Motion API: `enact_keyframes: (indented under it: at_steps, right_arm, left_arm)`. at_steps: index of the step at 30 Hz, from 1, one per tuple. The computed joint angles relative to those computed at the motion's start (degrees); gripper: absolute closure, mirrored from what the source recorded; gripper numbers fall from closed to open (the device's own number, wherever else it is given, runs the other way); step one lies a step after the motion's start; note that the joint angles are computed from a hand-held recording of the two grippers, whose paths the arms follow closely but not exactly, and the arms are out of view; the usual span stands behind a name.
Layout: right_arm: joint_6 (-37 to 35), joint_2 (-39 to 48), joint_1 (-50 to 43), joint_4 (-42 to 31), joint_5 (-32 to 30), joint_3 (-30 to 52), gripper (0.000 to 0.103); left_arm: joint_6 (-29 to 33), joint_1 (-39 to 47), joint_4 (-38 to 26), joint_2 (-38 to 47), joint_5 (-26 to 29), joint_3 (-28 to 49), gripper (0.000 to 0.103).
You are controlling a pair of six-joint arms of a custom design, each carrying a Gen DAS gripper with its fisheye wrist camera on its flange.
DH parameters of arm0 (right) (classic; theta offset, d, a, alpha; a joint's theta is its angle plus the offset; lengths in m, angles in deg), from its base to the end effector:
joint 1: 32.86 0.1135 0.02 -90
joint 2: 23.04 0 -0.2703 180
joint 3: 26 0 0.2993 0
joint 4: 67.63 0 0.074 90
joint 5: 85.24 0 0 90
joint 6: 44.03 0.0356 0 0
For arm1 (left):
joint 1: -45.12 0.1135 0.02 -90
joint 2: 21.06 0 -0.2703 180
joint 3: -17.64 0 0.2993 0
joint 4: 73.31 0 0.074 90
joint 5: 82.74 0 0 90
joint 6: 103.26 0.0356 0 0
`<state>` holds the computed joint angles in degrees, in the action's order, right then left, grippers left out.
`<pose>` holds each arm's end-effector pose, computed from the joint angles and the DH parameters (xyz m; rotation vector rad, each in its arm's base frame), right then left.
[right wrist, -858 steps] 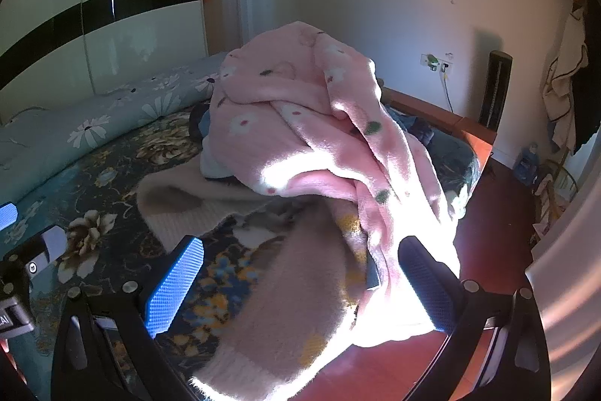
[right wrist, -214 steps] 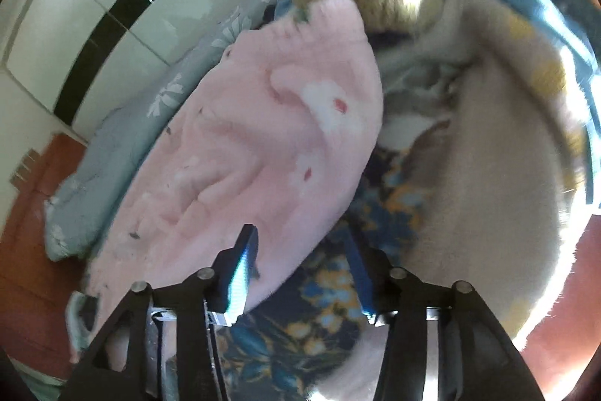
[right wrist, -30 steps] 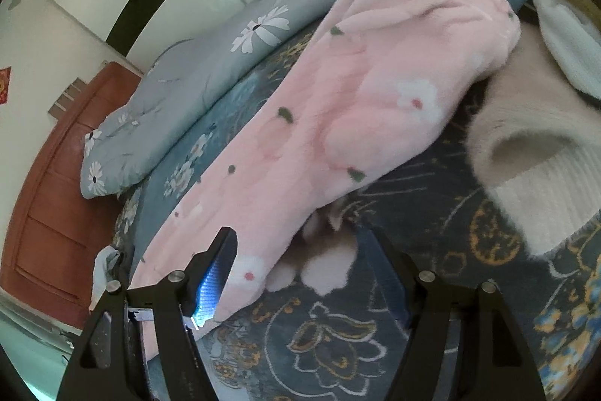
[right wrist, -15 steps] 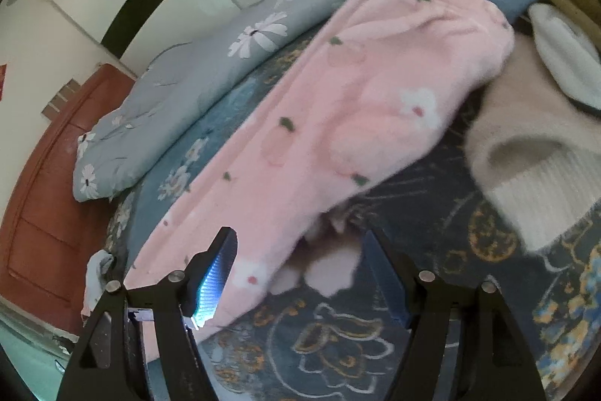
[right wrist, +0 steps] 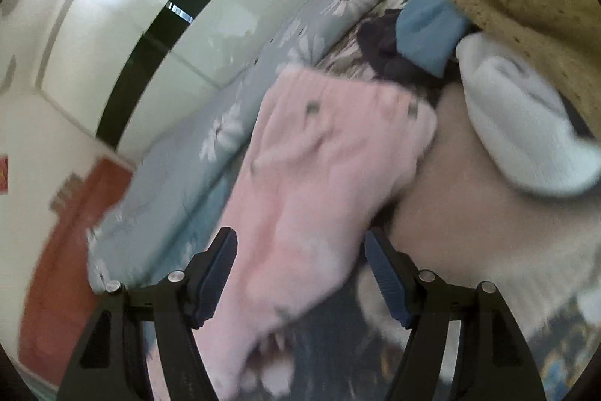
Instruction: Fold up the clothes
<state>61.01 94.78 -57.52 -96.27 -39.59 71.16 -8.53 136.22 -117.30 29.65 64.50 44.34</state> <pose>0.4567 -0.1823 0.1716 0.4438 2.2302 0.8432 0.0269 0.1577 0.1144 -1.2868 1.6996 -0.4695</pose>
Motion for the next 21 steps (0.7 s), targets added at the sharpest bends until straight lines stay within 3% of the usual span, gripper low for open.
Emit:
enact_keyframes:
  at_steps: [4,6,8,10,14,18,21]
  right_arm:
    - [4.1,5.7,0.9,-2.4,3.6,8.3,0.031]
    - [5.9,8.1,1.0,-3.8,4.7,11.5,0.031]
    - [6.1,9.0,1.3,-5.5,6.6,13.2,0.031]
    - [5.9,9.2,1.1,-7.4,7.1,14.0,0.031]
    - [1.9,8.1,0.9,-12.8,7.6,14.9,0.031]
    - [-4.4,13.2,1.2,-25.8,9.8,24.0,0.031]
    - [-3.0,15.9,1.1,-26.3,8.9,27.5,0.031]
  left_arm:
    - [-6.0,-9.2,-4.2,-14.5,0.9,-3.5,0.053]
    - [-13.6,-20.4,-2.0,-22.0,-4.2,-5.7,0.053]
    - [-18.5,-30.8,1.2,-24.1,-11.0,-6.8,0.053]
    - [-23.1,-40.3,6.4,-20.1,-17.9,-7.0,0.053]
    - [-28.2,-48.6,17.3,-8.7,-25.1,-6.6,0.053]
    - [-30.4,-50.8,21.5,-3.1,-27.0,-6.3,0.053]
    - [-31.6,-52.0,22.8,-2.8,-28.2,-6.9,0.053]
